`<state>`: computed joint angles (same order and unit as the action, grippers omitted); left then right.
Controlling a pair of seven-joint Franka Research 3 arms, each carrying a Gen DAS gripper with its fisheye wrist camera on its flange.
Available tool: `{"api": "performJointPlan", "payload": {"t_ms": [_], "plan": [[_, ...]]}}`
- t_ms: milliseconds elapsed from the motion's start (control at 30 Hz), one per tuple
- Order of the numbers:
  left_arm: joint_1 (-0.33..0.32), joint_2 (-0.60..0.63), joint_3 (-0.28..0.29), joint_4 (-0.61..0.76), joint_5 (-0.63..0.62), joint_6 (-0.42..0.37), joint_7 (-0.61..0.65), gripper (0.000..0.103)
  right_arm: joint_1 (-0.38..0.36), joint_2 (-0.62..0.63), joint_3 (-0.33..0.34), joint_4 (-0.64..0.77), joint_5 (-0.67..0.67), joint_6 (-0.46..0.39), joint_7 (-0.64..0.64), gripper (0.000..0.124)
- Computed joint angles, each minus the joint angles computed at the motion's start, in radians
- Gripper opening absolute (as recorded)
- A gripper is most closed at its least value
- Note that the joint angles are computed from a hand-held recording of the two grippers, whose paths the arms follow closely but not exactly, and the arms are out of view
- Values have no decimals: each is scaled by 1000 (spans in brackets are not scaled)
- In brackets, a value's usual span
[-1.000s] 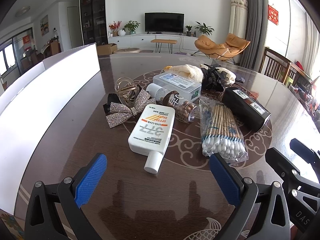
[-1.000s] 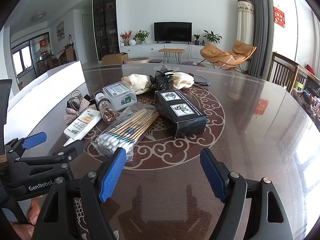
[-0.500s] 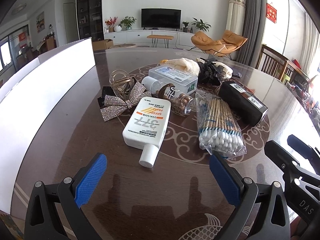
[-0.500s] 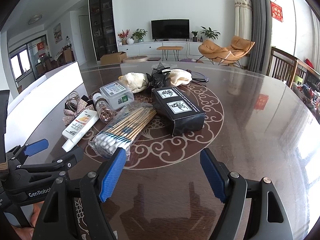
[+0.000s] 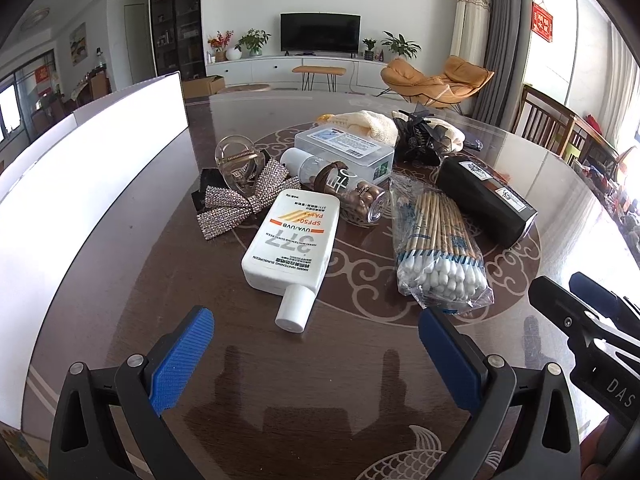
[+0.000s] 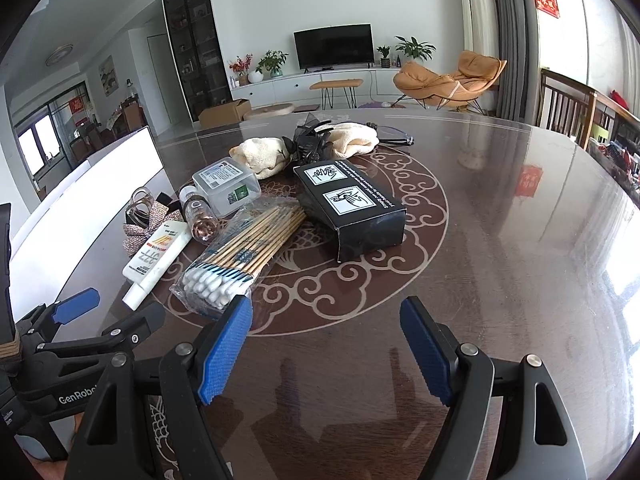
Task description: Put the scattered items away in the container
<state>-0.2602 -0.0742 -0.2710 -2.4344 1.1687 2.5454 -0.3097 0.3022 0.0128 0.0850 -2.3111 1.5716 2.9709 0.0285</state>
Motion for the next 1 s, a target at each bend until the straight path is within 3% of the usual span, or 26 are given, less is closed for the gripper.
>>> {"api": "performJointPlan", "payload": {"t_ms": [267, 567, 733, 867, 933, 1000], "plan": [[-10, 11, -3, 15, -7, -22, 36, 103, -4, 5, -1, 4, -2, -6, 14, 77], [6, -16, 9, -21, 5, 40, -4, 103, -4, 11, 0, 8, -2, -6, 15, 77], [17, -46, 13, -61, -119, 13, 169, 103, -10, 14, -3, 8, -26, -31, 41, 77], [63, -62, 39, -110, -140, 141, 169, 103, -6, 11, 4, 3, -61, -35, 46, 77], [76, -61, 30, -111, -127, 151, 158, 103, 0, 5, 8, -4, -83, -66, 23, 77], [77, -60, 22, -112, -142, 146, 181, 103, 4, 7, 9, -2, -201, -123, 117, 77]]}}
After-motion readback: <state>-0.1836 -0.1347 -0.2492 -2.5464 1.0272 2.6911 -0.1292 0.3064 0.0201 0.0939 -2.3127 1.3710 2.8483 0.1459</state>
